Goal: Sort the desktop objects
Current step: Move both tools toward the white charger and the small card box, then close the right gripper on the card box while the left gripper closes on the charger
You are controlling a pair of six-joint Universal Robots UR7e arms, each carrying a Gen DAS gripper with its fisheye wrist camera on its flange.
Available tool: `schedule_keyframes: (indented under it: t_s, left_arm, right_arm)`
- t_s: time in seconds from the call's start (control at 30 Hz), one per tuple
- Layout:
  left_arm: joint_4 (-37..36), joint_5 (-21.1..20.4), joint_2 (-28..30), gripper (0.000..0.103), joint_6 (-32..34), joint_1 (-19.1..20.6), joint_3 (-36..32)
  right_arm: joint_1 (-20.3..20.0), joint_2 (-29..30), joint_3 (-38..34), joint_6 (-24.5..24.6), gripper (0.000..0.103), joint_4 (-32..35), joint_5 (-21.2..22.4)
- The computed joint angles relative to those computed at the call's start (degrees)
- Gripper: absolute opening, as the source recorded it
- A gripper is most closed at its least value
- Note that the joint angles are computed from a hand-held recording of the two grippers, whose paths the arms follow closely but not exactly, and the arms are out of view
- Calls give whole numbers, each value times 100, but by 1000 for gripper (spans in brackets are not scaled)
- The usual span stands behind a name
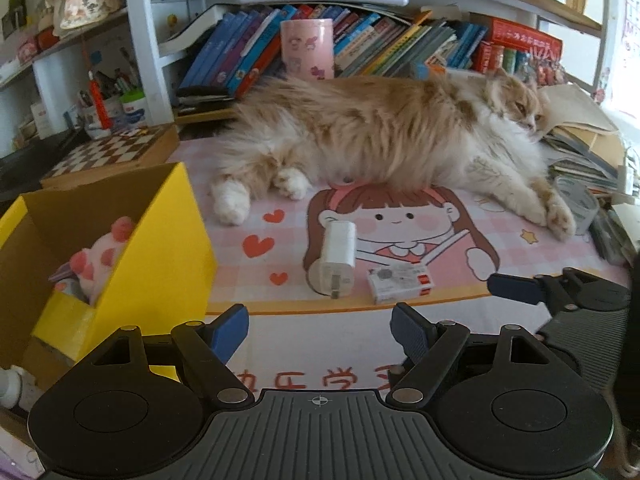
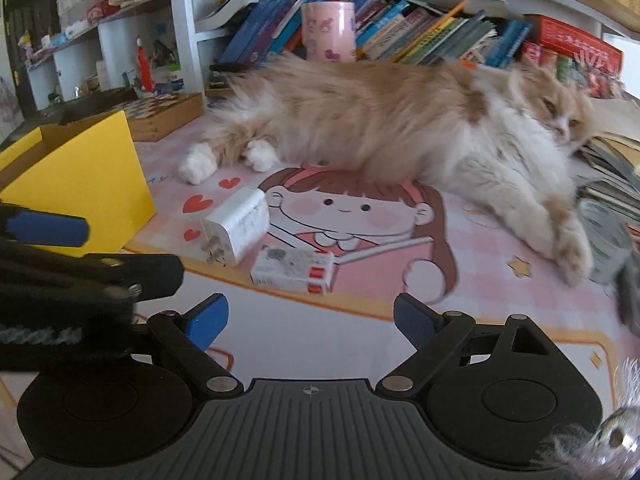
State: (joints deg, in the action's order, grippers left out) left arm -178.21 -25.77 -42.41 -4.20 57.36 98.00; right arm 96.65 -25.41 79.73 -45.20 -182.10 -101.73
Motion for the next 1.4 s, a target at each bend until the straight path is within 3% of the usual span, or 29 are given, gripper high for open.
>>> schedule_keyframes:
  t_s: [0.3, 0.47, 0.5, 0.67, 0.93, 1.23, 1.4]
  left_arm:
    - [278, 277, -78, 81, -181, 12, 1]
    - [369, 311, -92, 81, -191, 6, -1]
    - [377, 310, -86, 81, -165, 11, -14]
    - [292, 208, 1, 81, 80, 55, -149]
    - [349, -481, 316, 81, 486, 250, -648]
    - [452, -561, 802, 79, 779, 511, -1463]
    - [658, -512, 988, 57, 975, 628, -1713]
  right_arm:
    - [11, 504, -589, -168, 86, 143, 71]
    - [-5, 738, -889, -239, 67, 118, 51]
    - [-11, 760, -916, -288, 54, 84, 82]
    - [-57, 711, -881, -241, 54, -44, 86]
    - [-245, 335, -490, -4, 54, -463, -204]
    - [-388, -108, 45, 171, 54, -693, -434]
    - [-416, -280, 266, 195, 54, -654, -441]
